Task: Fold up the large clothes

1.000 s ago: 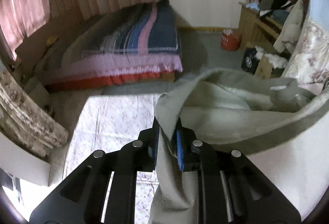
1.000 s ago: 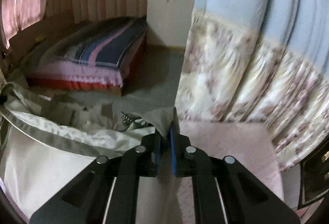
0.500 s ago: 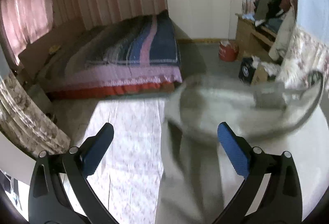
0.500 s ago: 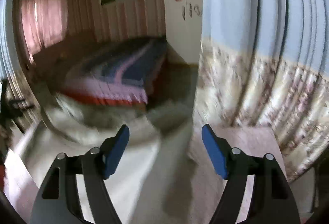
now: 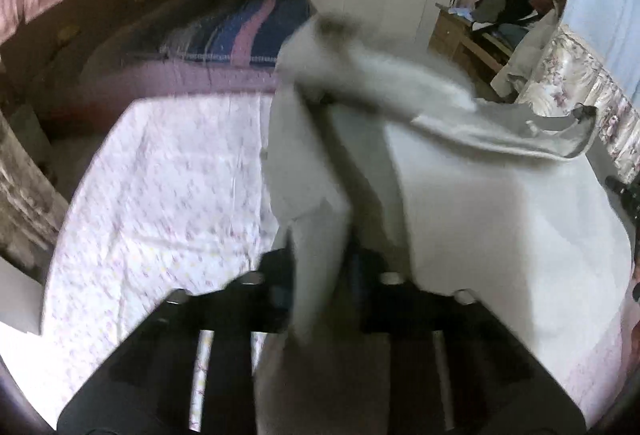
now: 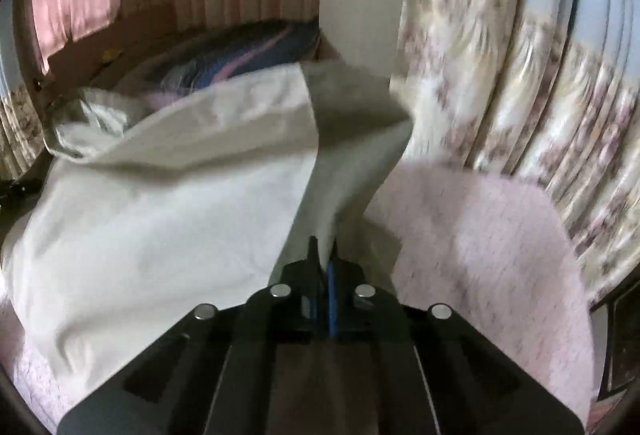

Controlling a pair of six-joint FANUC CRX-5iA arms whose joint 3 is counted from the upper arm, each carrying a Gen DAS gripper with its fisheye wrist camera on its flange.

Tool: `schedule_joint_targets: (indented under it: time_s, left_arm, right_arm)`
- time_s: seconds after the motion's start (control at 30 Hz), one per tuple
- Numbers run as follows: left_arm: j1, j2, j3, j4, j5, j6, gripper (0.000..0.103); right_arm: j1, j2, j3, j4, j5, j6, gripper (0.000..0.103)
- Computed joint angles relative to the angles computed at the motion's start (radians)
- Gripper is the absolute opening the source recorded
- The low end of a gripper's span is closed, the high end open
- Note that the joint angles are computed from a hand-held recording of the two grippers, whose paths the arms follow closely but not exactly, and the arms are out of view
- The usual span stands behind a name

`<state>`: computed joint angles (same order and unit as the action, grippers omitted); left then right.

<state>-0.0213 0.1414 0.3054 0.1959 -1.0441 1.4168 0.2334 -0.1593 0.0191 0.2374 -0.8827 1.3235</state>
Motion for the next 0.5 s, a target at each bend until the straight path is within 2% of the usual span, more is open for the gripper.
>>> schedule_joint_targets:
  time_s: [0.1, 0.17, 0.2, 0.27, 0.33, 0.4, 0.5]
  left_arm:
    - [-0.014, 0.011, 0.07, -0.029, -0.012, 0.002, 0.009]
    - [-0.016, 0.032, 0.117, -0.055, -0.027, 0.024, 0.009]
    - [-0.019, 0.053, 0.148, -0.084, -0.049, 0.057, 0.009]
    - [-0.003, 0.098, 0.173, -0.076, -0.107, 0.08, 0.009]
    - [0.005, 0.102, 0.144, -0.068, -0.116, 0.08, 0.011]
    - [0.003, 0.075, 0.088, -0.083, -0.092, 0.069, 0.012]
    - [0.003, 0.052, 0.068, -0.102, -0.087, 0.076, 0.013]
  right_arm:
    - [0.002, -0.035, 0.015, 0.014, 0.078, -0.03, 0.001]
    - [-0.013, -0.002, 0.07, -0.002, 0.064, -0.047, 0.001]
    - [-0.033, 0.038, 0.121, -0.035, 0.019, -0.049, 0.001]
    - [-0.108, 0.135, 0.24, -0.167, -0.107, -0.048, 0.001]
    - [-0.148, 0.206, 0.298, -0.246, -0.228, -0.034, 0.001]
    - [-0.131, 0.225, 0.274, -0.22, -0.275, -0.011, 0.001]
    - [-0.107, 0.18, 0.211, -0.195, -0.237, 0.002, 0.005]
